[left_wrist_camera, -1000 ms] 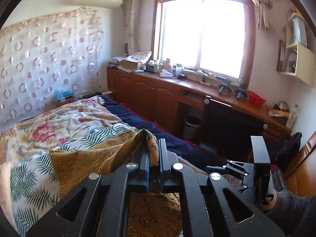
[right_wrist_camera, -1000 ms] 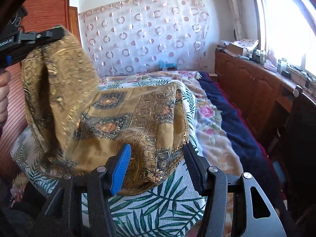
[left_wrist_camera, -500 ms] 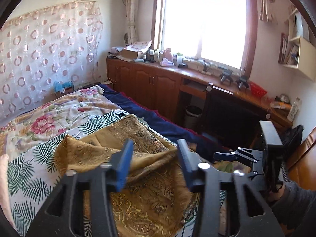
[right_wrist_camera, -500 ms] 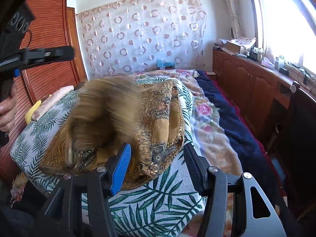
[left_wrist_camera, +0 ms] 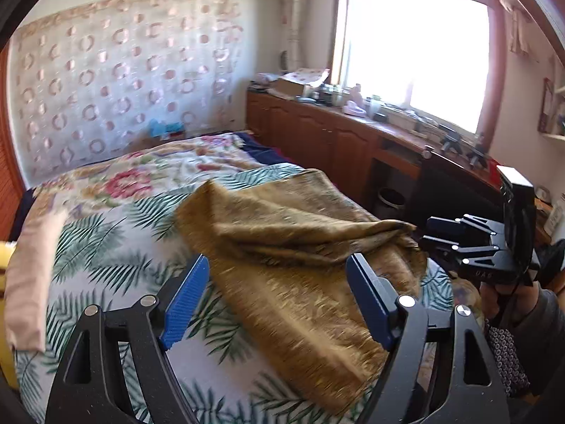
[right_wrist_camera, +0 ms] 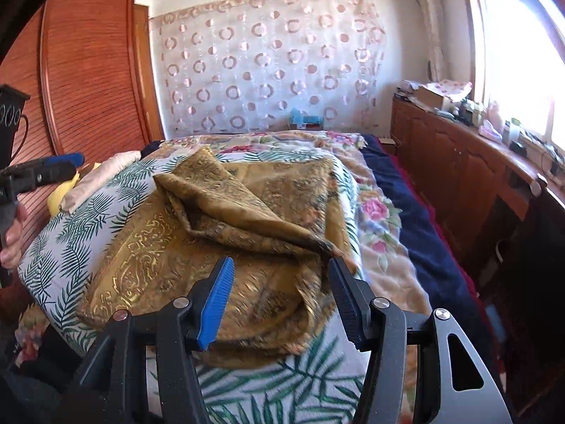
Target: Fold small clothes
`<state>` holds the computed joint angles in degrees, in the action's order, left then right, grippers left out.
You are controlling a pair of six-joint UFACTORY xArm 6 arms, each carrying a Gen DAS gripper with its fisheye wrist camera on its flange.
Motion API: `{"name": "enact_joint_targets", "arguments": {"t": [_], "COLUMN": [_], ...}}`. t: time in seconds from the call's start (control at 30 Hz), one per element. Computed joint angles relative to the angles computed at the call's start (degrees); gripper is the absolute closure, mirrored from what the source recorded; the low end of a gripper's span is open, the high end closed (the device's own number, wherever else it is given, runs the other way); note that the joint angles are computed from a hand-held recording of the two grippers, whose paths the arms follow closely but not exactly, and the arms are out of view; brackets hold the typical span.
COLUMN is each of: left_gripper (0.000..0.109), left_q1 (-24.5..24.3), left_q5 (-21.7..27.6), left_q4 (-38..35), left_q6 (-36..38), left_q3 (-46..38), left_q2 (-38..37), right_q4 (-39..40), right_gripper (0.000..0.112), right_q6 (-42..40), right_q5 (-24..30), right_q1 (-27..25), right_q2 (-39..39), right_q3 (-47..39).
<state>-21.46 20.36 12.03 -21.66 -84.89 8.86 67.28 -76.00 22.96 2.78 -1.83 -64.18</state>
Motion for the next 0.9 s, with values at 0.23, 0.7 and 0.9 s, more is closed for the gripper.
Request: {"name": "enact_joint_targets", "arguments": {"t": [0.23, 0.7, 0.9], "left_gripper": [0.028, 0.028, 0.028], "left_q1": [1.54, 5.23, 6.51], "left_q5": [-1.31, -3.94, -3.73], "left_q4": [8.35, 3.79, -0.15], "left_q6": [-8.0, -4.76, -1.78], "left_q3": [5.33, 9.05, 8.02], "left_q2": [-3.83, -3.88, -1.76], "right_q4": [-3.04, -20.32, -28.99], "right_gripper": [0.055, 0.052, 0.05], "right_q6": [1.83, 10.32, 16.05], "right_q5": [1.1, 7.13, 13.82], "right_q1": [3.01, 6.45, 7.42], "right_q2": [3.58, 16.12, 25.29], "right_q3": [-5.12, -21.94, -35.03]}}
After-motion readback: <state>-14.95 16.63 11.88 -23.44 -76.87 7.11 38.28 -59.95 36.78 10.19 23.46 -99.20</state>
